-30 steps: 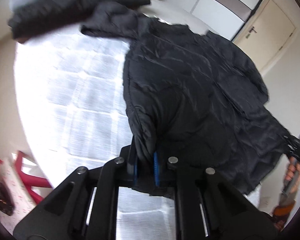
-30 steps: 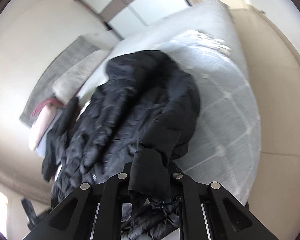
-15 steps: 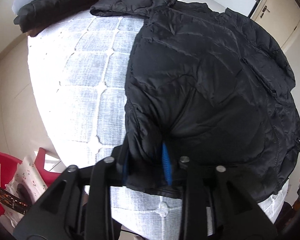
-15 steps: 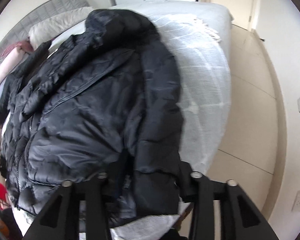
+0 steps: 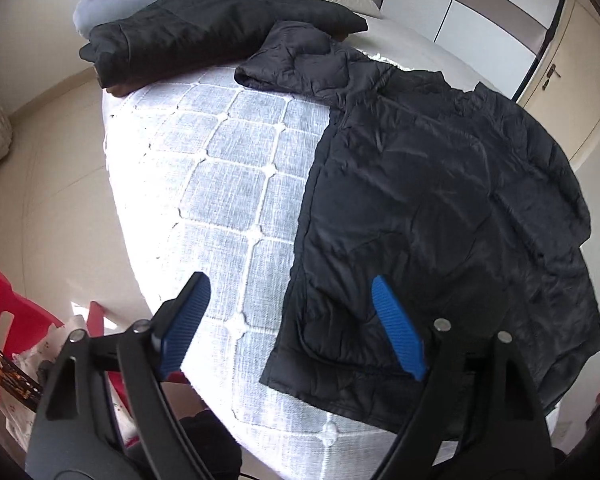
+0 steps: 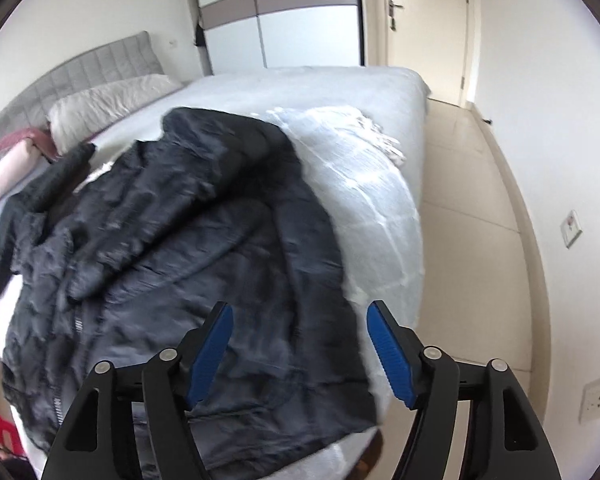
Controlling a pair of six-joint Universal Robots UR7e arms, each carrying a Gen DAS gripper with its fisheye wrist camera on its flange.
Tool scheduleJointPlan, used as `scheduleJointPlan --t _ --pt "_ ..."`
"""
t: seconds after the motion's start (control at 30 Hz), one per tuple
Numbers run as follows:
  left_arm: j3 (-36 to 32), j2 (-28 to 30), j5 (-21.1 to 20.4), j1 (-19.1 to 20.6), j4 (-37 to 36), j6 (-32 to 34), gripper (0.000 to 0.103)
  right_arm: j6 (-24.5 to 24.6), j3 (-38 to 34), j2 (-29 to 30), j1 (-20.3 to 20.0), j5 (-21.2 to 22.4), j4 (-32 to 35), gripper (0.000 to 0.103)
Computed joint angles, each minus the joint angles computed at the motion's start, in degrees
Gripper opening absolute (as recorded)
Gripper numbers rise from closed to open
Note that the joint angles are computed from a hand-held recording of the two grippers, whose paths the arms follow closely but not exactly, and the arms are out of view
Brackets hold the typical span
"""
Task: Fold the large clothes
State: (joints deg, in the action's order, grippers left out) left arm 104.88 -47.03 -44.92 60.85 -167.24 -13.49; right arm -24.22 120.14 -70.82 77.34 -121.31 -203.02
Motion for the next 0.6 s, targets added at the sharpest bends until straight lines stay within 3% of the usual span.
scheduleJointPlan --t 0.17,0.33,0.5,0.6 --pt "-2.72 0.67 -3.69 0.72 3.69 0.19 0.084 1.93 -1.68 1.77 1.9 2.68 3.22 0.074" --pt "-9.11 3.63 -2.5 0.62 10.49 1.52 0.084 4.89 -4.59 4.68 4.38 6.1 9.55 0.075" --pt "-18.7 7.88 -7.28 1.76 21.07 1.22 0.084 5.01 -8.27 8.43 6.16 8.85 13.38 0.075" --pt "-20.46 9.75 -9.86 1.77 17.78 2.86 0.084 5.06 -13.05 11.34 7.32 10.68 19.22 0.075"
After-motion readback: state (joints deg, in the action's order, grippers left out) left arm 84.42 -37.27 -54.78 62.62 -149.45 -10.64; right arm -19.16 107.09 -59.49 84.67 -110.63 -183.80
